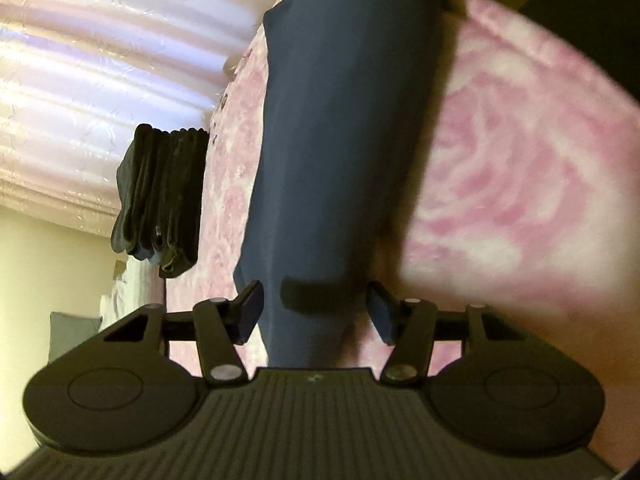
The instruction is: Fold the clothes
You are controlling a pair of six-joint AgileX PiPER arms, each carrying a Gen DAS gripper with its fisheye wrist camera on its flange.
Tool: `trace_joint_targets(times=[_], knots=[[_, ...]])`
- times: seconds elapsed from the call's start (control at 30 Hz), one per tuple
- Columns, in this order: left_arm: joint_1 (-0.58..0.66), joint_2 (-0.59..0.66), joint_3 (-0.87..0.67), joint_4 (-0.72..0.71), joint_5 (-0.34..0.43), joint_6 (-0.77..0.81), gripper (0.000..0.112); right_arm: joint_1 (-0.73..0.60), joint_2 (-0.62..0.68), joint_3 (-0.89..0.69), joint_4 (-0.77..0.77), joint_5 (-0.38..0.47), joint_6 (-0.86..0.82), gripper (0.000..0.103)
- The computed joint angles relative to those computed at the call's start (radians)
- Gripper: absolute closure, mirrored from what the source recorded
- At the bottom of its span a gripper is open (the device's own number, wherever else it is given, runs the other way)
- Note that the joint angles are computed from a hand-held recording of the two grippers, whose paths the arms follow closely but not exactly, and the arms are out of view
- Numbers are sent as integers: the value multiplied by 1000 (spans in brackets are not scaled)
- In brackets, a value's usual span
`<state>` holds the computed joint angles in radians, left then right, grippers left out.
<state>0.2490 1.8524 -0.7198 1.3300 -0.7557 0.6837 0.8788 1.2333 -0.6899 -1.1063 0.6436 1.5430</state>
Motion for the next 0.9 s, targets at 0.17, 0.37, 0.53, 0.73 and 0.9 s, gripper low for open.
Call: trace_joint_targets(times=[0.17, 0.37, 0.53, 0.73, 0.9], knots=[[-38, 52, -62, -8, 26, -19, 66, 334, 233, -95, -41, 221, -261, 44], [-57, 53, -178, 200, 65, -392, 66, 419, 477, -117, -154, 361, -385, 44], [-46, 76, -139, 119, 27, -190, 68, 415, 538, -63, -232, 377, -405, 45], [-85, 78, -83, -39, 54, 33, 95, 396, 443, -40, -208, 351, -382, 67], [-80, 13, -97, 38, 66, -123, 98, 395, 393, -78, -172, 383, -438, 69]])
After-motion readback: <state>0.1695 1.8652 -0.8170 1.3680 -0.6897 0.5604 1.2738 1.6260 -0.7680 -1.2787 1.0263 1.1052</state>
